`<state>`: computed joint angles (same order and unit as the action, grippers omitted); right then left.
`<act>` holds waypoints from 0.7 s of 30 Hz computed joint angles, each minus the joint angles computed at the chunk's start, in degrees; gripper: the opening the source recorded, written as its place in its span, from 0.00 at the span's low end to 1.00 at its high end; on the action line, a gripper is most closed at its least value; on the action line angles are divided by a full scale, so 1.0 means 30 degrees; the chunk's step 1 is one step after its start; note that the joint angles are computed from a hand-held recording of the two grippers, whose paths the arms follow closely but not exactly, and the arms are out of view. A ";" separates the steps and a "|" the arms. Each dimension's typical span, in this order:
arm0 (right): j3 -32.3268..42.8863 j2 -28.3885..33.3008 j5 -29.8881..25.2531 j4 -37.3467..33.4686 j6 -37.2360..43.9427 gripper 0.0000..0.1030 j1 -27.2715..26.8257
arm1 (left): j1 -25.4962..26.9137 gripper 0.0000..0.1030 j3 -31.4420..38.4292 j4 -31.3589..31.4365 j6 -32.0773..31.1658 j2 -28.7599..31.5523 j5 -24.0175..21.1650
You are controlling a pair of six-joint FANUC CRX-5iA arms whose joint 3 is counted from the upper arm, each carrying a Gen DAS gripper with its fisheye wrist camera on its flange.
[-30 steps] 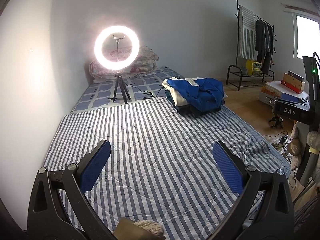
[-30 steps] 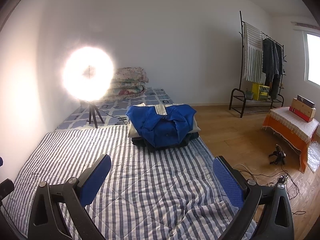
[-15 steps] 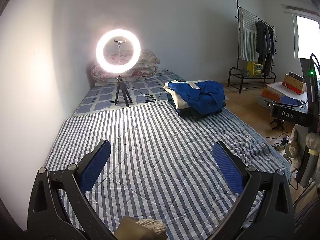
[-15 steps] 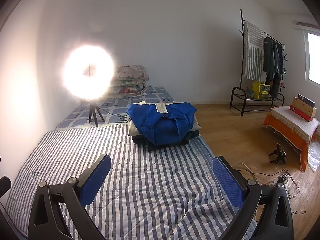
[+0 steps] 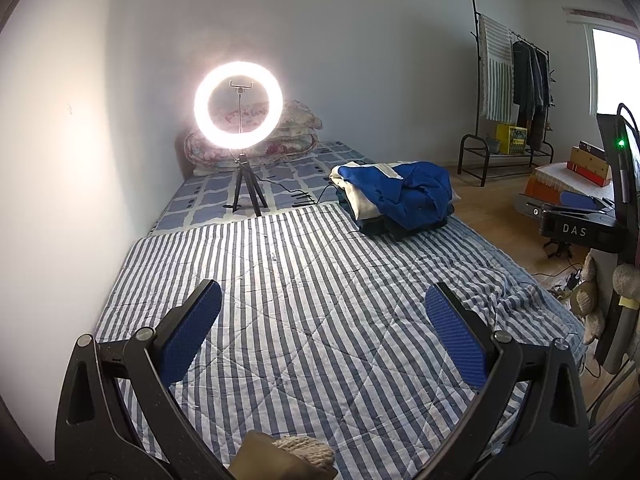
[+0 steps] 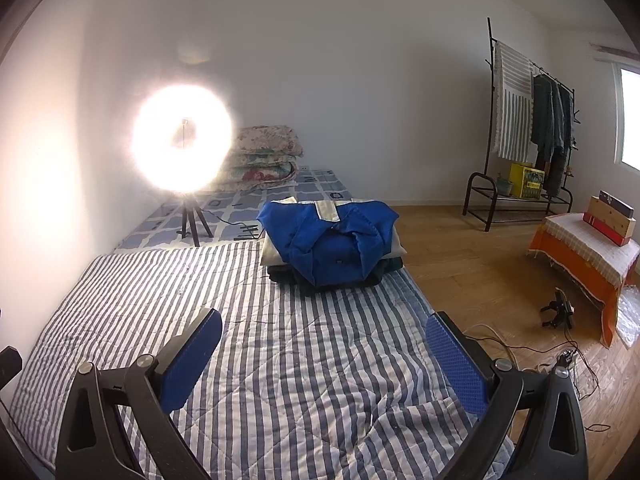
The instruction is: Fold large clothes
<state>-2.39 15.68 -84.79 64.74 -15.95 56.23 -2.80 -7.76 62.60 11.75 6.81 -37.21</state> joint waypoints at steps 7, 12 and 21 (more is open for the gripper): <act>0.0100 0.0104 0.0023 -0.0029 0.0111 1.00 -0.0033 | -0.0068 1.00 -0.0256 0.0362 -0.0430 -0.0131 0.0314; 0.0144 0.0160 0.0015 -0.0084 0.0142 1.00 -0.0017 | -0.0123 1.00 -0.0395 0.0478 -0.0542 -0.0210 0.0414; 0.0083 0.0134 0.0126 -0.0176 0.0238 1.00 0.0012 | -0.0300 1.00 -0.0771 0.1112 -0.1194 -0.0417 0.0911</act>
<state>-2.14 16.08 -84.41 64.21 -15.23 56.27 -3.70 -10.07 65.94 8.16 5.56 -34.48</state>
